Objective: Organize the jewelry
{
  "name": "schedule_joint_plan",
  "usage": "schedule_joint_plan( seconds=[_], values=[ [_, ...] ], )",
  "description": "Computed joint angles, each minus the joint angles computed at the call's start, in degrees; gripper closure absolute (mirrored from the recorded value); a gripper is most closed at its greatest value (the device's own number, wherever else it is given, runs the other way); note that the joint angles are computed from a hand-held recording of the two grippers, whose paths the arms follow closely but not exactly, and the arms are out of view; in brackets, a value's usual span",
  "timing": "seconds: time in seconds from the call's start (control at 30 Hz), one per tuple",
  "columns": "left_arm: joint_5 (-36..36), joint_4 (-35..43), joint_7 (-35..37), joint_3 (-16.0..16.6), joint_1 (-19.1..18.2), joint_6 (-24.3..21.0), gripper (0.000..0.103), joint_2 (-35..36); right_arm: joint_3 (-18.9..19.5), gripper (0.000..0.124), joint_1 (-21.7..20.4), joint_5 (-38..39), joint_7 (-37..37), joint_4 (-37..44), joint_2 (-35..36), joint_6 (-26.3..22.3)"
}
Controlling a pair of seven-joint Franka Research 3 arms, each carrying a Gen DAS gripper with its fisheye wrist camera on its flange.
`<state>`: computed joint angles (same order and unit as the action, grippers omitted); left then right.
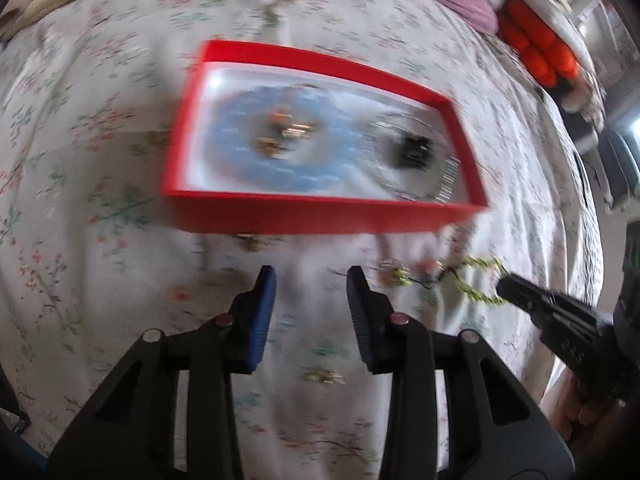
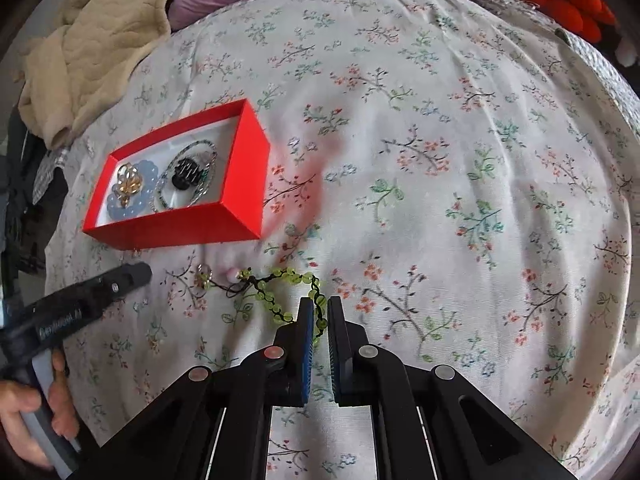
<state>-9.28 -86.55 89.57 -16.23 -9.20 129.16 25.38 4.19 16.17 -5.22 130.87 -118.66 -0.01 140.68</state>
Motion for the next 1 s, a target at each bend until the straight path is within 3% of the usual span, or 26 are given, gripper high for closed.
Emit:
schedule_joint_plan(
  seconds=[0.43, 0.57, 0.9, 1.0],
  values=[
    [0.0, 3.5, 2.0, -2.0, -2.7, -1.0, 0.065, 3.4, -0.4, 0.117, -0.6, 1.9, -1.5, -0.7, 0.3, -0.8],
    [-1.3, 4.1, 3.0, -2.5, -2.7, -1.7, 0.075, 4.0, -0.5, 0.117, -0.6, 2.6, -1.8, -1.1, 0.2, -0.6],
    [5.0, 4.9, -3.5, -0.5, -6.7, 0.2, 0.079, 4.9, -0.5, 0.117, -0.5, 2.9, -1.6, -0.4, 1.1, -1.0],
    [7.4, 4.5, -3.9, -0.3, -7.5, 0.6, 0.087, 4.7, -0.7, 0.117, -0.5, 2.8, -1.4, -0.3, 1.3, -1.2]
  ],
)
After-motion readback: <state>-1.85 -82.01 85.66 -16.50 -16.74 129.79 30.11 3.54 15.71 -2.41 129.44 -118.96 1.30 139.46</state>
